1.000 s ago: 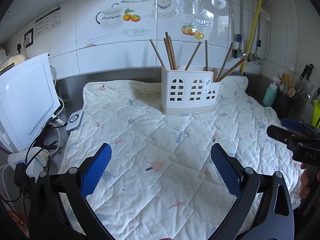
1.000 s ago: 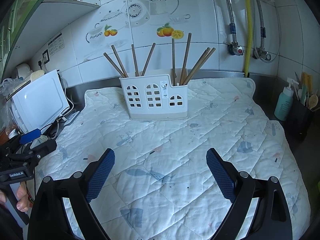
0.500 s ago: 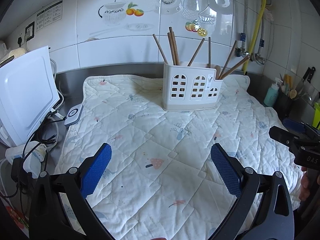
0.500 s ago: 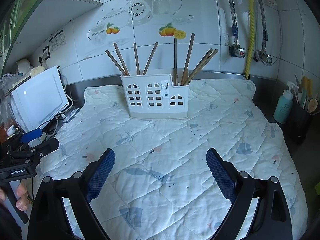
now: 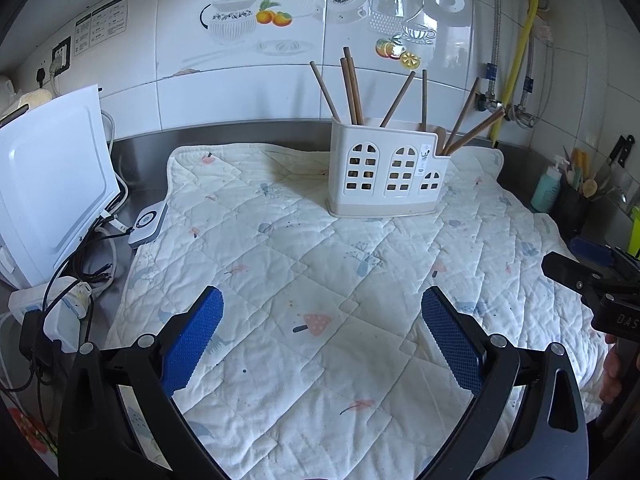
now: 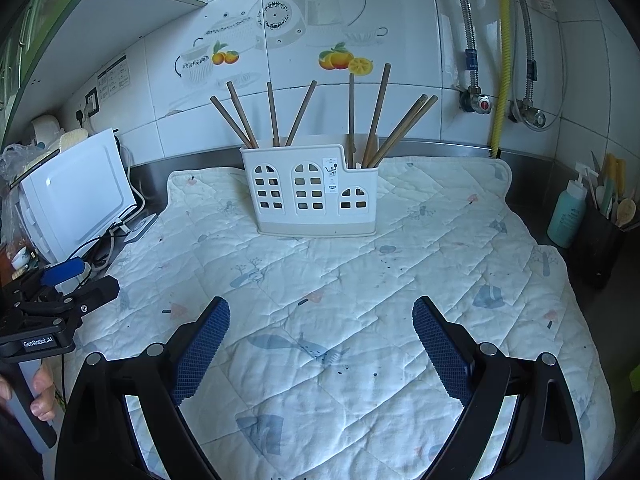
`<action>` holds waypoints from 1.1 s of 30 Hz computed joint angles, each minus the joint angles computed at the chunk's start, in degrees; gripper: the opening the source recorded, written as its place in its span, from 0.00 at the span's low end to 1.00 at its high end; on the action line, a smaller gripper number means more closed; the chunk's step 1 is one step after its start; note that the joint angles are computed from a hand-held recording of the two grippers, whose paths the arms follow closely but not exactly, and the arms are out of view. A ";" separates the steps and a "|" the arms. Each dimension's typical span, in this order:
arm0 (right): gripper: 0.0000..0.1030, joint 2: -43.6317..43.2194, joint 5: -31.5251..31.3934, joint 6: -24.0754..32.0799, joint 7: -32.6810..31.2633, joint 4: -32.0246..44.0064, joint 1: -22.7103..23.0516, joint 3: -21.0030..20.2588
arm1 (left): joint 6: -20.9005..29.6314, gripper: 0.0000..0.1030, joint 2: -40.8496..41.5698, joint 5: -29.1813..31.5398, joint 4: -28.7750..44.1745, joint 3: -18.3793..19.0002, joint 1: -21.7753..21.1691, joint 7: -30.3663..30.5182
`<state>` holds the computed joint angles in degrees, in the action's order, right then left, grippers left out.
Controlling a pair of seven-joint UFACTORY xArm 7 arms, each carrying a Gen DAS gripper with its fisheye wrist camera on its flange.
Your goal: Organize utensils
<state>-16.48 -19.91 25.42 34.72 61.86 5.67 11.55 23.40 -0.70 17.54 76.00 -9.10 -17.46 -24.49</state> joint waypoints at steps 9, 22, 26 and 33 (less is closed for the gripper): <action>0.87 0.03 0.19 -0.03 -0.36 0.01 0.14 -0.19 | 0.11 0.95 0.03 0.07 0.11 -0.02 -0.09 0.13; 0.87 0.01 0.11 -0.16 -0.30 0.01 0.08 -0.13 | 0.66 0.95 0.44 0.27 0.80 -0.08 -0.36 0.30; 0.87 0.08 0.33 -0.13 -0.58 0.07 0.18 -0.21 | 0.76 0.95 0.48 0.52 0.90 -0.03 -0.45 0.08; 0.87 0.47 0.73 0.04 -1.28 0.54 0.45 -0.33 | 0.95 0.95 0.51 0.45 1.01 -0.01 -0.54 0.15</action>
